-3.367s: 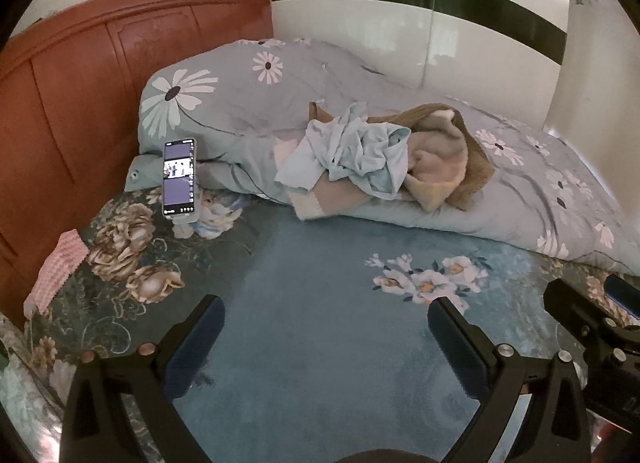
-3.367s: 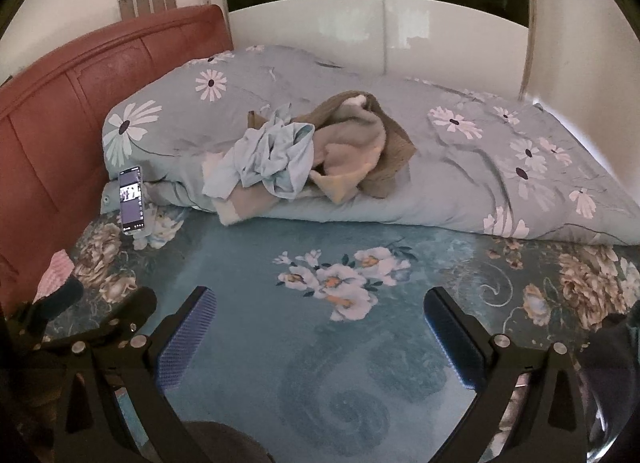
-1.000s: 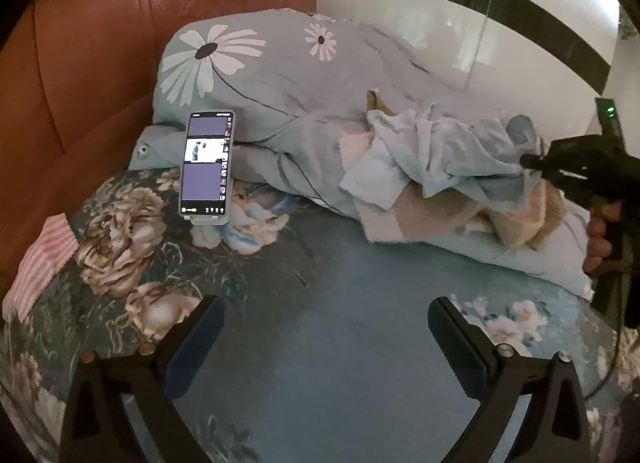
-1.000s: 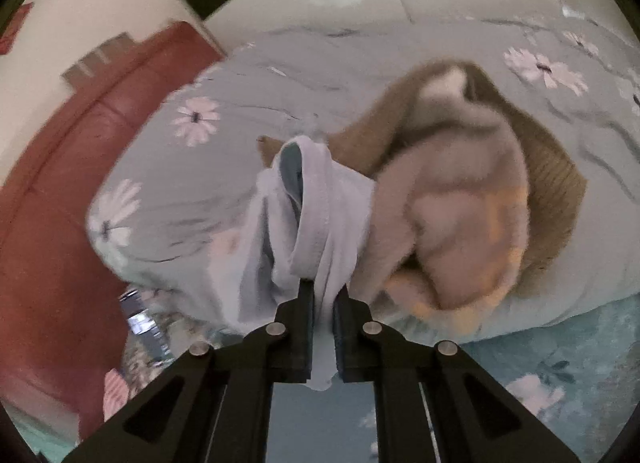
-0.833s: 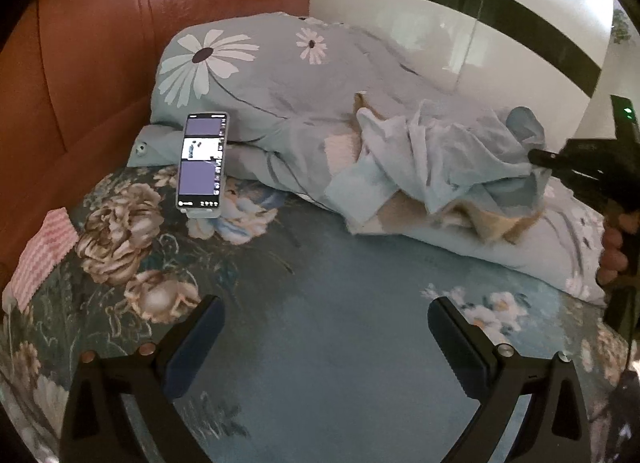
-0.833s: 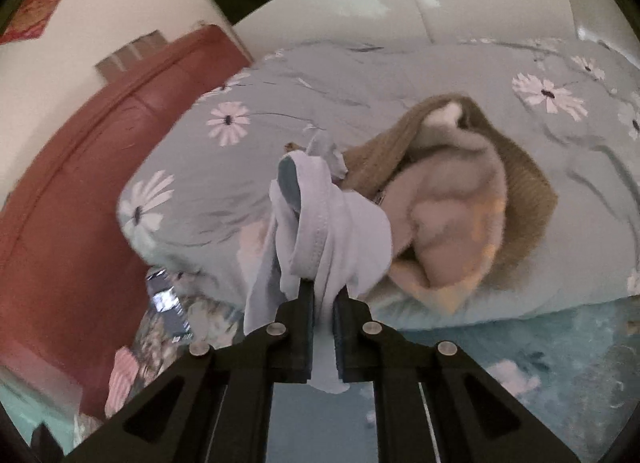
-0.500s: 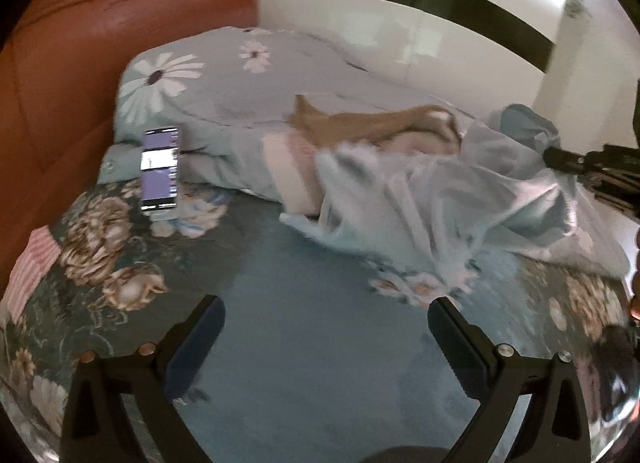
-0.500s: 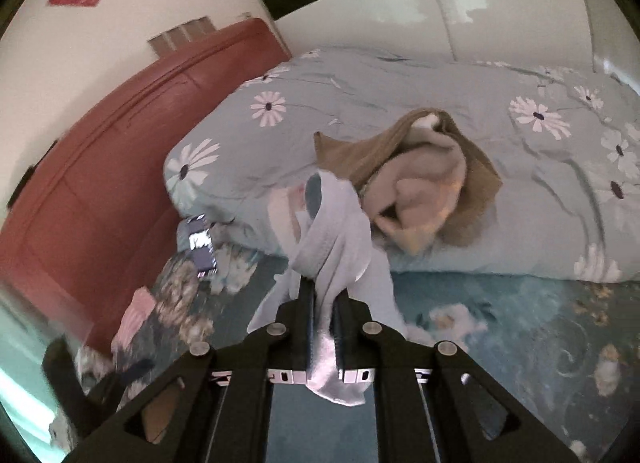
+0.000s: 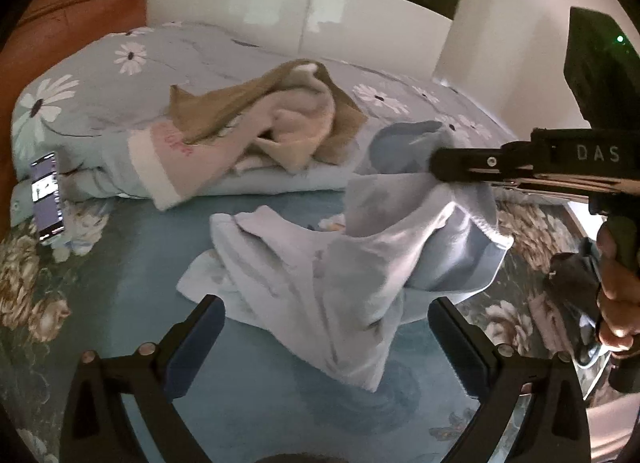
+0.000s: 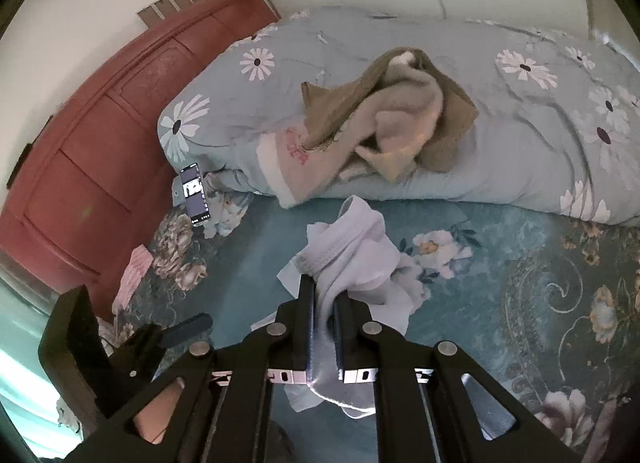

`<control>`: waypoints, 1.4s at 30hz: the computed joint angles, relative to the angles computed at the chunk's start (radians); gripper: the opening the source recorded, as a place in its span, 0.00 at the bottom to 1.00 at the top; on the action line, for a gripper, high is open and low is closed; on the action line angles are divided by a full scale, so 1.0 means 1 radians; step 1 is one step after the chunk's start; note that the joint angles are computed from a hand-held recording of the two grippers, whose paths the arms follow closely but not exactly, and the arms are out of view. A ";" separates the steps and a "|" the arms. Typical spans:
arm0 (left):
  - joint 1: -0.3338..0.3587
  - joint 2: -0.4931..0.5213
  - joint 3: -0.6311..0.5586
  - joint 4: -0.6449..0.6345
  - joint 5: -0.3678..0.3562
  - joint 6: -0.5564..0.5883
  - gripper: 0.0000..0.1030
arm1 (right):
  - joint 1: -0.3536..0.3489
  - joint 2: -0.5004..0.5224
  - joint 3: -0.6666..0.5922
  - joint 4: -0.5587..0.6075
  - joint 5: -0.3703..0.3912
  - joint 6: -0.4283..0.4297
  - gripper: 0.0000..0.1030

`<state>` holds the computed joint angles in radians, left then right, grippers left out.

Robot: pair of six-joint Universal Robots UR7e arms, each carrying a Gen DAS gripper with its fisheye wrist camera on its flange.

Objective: Fold clothes
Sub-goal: 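Pull the sweatshirt off the pile with the right tool while the left tool grasps its hem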

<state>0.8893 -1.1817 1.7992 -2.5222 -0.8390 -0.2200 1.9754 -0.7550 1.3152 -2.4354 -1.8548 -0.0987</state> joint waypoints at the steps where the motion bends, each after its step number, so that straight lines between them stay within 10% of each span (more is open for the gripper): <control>1: 0.003 0.007 -0.008 0.005 -0.006 -0.003 0.99 | -0.002 -0.001 0.002 0.002 0.000 0.000 0.08; 7: 0.014 0.042 -0.046 0.021 -0.028 -0.008 0.82 | -0.017 -0.014 0.021 0.005 0.012 0.014 0.08; 14: 0.029 0.072 -0.096 0.089 -0.076 -0.074 0.06 | -0.029 -0.030 0.039 0.008 0.025 0.025 0.08; 29: -0.017 -0.071 -0.126 -0.034 0.185 -0.017 0.03 | 0.017 -0.089 0.060 -0.084 -0.086 -0.018 0.07; 42: -0.219 -0.241 -0.023 -0.263 0.410 0.210 0.03 | 0.169 -0.208 0.122 -0.239 -0.127 -0.239 0.06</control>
<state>0.6704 -1.4228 1.7762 -2.7855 -0.4294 -0.0102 2.1441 -0.9629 1.4373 -2.6747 -1.9817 -0.3380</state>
